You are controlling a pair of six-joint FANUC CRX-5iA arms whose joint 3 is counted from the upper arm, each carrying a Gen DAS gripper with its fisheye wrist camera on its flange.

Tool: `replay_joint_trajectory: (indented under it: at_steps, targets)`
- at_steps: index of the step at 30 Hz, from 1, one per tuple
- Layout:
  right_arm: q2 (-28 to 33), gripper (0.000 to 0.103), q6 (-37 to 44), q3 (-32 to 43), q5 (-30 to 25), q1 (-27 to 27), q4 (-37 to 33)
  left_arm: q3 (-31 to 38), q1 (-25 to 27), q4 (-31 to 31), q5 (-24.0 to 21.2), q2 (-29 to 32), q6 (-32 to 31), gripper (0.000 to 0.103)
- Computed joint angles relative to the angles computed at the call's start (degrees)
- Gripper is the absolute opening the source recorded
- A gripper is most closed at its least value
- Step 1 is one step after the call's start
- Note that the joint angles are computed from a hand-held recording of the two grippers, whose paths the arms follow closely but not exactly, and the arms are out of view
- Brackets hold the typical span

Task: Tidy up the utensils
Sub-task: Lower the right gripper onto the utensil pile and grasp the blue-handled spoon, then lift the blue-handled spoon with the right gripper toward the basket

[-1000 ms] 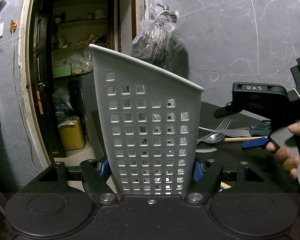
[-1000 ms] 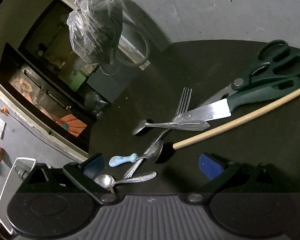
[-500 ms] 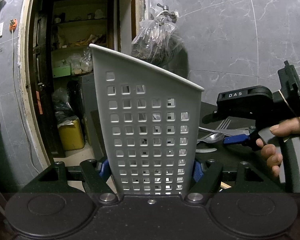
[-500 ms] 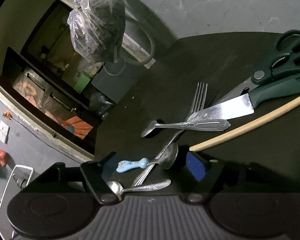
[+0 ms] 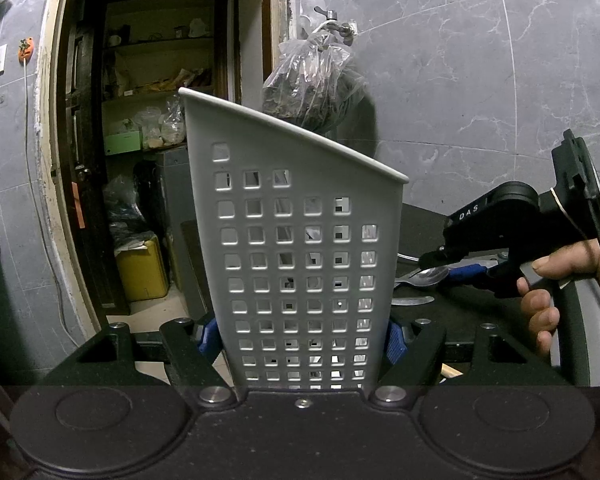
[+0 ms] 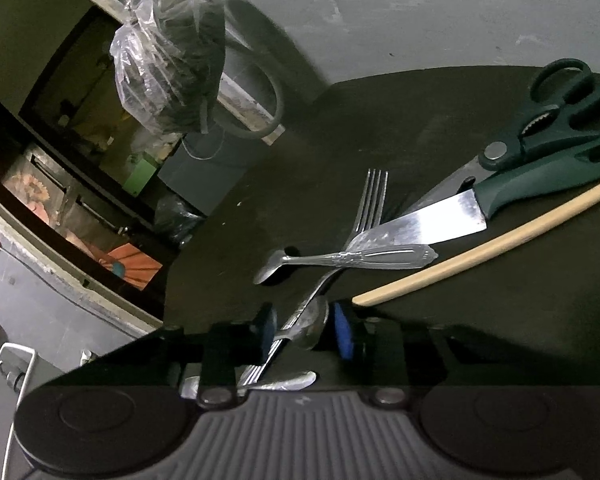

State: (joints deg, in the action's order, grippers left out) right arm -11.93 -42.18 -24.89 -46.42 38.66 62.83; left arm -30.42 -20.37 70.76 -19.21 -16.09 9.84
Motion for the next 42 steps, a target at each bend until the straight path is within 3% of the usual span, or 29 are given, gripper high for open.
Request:
replay_joint_trajectory:
  at_steps: [7,10,15,23,30,37,42]
  targets:
    - [0.7,0.01,0.6,0.7,-2.4,0.5,-0.9,0.0,0.0,0.0,0.0,0.0,0.0,0.076]
    - [1.1,0.006,1.5,1.3,-4.2,1.0,-1.3,0.0,0.0,0.0,0.0,0.0,0.0,0.076]
    - [0.2,0.004,-1.0,-0.2,-5.1,1.5,2.1,0.0,0.0,0.1,0.0,0.0,-0.1,0.076]
    - [0.1,0.004,5.2,-1.6,-14.2,4.5,15.3,0.0,0.0,0.2,0.1,0.0,-0.2,0.076]
    - [0.2,0.004,16.9,-1.5,-21.9,7.7,26.0,0.1,0.1,0.0,0.0,0.1,-0.2,0.076]
    - [2.8,0.003,41.9,3.2,-31.6,15.6,25.2,0.1,0.2,0.1,-0.1,0.1,-0.2,0.076]
    - [4.9,0.003,51.8,4.8,-34.5,19.8,22.3,0.2,0.4,0.0,-0.3,0.1,-0.2,0.076]
